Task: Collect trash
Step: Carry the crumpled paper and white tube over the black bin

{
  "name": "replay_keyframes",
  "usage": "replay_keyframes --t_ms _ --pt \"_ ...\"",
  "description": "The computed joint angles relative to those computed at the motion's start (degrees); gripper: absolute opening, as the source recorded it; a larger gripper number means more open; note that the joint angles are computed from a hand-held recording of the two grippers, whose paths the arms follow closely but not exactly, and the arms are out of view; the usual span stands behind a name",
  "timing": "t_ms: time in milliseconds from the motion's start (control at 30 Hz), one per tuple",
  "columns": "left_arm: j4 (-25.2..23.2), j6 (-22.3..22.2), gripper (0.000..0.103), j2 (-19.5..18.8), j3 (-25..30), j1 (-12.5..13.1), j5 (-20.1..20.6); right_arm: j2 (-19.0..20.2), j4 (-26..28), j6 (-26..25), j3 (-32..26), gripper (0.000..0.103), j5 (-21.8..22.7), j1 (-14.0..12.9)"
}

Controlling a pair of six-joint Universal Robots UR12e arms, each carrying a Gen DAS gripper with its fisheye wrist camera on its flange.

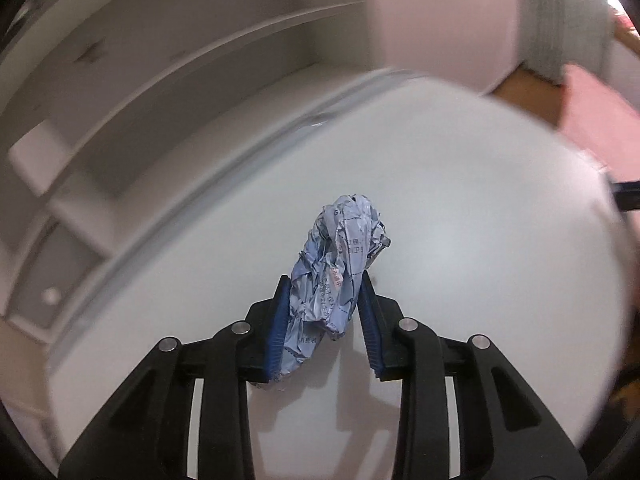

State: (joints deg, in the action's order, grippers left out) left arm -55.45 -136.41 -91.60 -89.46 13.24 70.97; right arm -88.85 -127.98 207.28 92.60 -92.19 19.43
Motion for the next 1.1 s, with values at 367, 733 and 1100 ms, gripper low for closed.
replay_keyframes --t_ms 367,733,1100 --pt "-10.4 5.4 0.032 7.9 -6.2 -14.3 -15.5 -17.3 1.6 18.8 20.2 0.017 -6.9 -6.3" --pt "-3.0 -2.9 0.032 5.0 -14.1 -24.5 -9.3 -20.0 3.8 23.8 28.7 0.017 -2.8 -13.0" --pt "-0.4 -8.5 0.032 -1.3 -16.7 -27.0 -3.9 -18.2 5.3 22.1 28.9 0.017 -1.7 -13.7"
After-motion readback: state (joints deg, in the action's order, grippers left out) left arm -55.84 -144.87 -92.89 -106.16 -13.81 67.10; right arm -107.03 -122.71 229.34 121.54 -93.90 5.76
